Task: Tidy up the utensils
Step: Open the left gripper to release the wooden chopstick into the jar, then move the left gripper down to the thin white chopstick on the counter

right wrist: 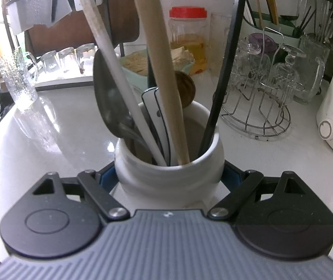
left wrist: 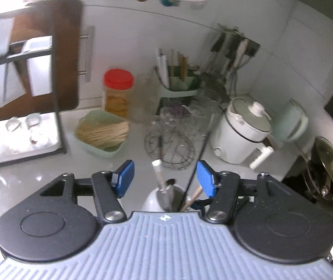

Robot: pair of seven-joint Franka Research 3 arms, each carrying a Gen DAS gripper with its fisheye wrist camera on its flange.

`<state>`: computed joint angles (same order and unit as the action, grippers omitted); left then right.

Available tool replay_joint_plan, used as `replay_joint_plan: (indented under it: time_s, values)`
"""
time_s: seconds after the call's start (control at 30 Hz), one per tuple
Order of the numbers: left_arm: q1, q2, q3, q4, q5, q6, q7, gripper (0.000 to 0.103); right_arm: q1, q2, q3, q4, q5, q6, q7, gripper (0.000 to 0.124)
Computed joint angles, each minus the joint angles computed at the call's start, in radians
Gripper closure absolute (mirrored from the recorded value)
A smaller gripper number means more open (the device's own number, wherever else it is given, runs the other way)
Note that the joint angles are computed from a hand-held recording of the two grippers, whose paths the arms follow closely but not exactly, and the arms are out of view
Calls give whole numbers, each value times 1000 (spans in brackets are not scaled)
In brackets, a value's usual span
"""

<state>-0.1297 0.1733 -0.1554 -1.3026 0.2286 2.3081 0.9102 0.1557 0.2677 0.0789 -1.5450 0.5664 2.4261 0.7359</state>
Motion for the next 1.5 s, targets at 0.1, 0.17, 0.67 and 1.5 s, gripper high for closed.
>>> replay_joint_plan:
  time_s: [0.1,0.17,0.67,1.5]
  values:
    - [10,-46,12,-84,15,26,-46,38,0,3,-2,10,-12,-15,5,33]
    - [19,-68,18,-131,24,37,-81,38,1,8,-5,20,-23,-25,14,33]
    - [62,18,28,-195,33,67,-137,38,-15,40,-16,73,-80,-47,85,33]
    - [1,584,91,391,72,-85,-41,72,-43,80,-2,125,-35,-72,15,33]
